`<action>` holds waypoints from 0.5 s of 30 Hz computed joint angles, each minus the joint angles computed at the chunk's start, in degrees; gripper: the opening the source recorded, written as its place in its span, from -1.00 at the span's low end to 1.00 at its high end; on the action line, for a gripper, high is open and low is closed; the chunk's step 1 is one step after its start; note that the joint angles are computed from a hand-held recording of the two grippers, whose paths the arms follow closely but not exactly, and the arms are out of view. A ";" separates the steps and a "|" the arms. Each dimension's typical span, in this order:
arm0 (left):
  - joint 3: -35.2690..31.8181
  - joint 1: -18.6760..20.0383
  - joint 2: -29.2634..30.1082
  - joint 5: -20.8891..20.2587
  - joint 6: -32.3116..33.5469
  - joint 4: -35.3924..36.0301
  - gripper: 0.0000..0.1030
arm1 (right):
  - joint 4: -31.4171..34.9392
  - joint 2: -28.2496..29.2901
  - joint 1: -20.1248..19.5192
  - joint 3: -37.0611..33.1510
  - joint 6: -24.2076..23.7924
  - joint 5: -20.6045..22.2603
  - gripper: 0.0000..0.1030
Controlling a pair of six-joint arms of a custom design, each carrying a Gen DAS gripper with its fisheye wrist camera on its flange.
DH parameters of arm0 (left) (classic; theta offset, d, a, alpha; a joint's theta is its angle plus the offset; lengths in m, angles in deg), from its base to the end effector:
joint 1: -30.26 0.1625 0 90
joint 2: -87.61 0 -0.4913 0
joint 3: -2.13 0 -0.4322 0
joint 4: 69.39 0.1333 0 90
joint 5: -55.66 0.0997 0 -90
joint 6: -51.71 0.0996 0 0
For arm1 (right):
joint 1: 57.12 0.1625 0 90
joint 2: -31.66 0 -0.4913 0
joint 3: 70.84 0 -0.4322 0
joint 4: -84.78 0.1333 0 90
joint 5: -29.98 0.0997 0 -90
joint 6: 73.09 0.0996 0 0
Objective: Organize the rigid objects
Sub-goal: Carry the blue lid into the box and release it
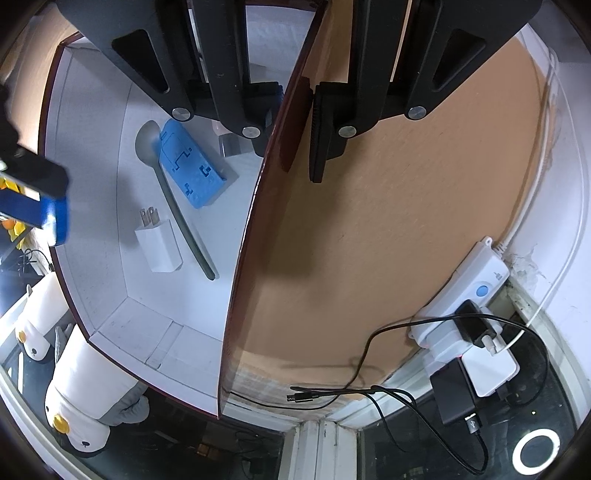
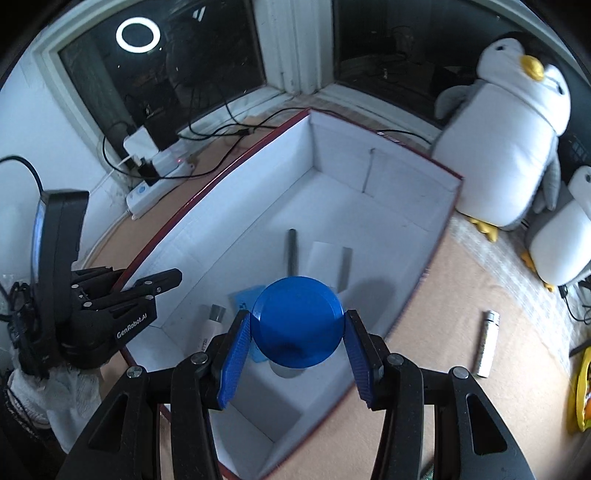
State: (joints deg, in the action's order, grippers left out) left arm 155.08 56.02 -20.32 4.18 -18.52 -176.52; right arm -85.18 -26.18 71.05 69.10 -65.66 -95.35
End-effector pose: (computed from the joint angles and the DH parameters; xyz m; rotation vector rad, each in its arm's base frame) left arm -0.1006 -0.2654 0.2087 0.0823 2.3997 -0.5409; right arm 0.3175 -0.2815 0.0654 0.6894 -2.4508 0.2704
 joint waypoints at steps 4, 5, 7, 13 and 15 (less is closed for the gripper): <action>0.17 -0.09 0.14 0.04 -0.04 -0.32 -0.83 | -0.59 2.91 -0.31 -0.68 -0.27 0.14 -0.11; 0.20 -0.04 0.21 0.08 0.02 -0.43 -0.82 | -0.64 3.65 -0.39 -0.86 -0.40 0.11 -0.11; 0.24 0.01 0.31 0.20 0.08 -0.53 -0.83 | -0.61 4.76 -0.46 -1.19 -0.45 -0.08 -0.11; 0.29 -0.12 0.29 0.17 -0.05 -0.44 -0.82 | -1.04 6.73 -0.37 -1.52 -0.48 -0.53 -0.11; 0.30 -0.18 0.22 0.20 -0.15 -0.29 -0.82 | -0.86 6.86 -0.54 -1.50 -0.32 -0.50 -0.10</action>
State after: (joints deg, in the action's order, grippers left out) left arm 155.38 55.83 -20.10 4.38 -18.67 -176.80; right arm -86.05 -19.32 70.52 67.59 -65.98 -95.85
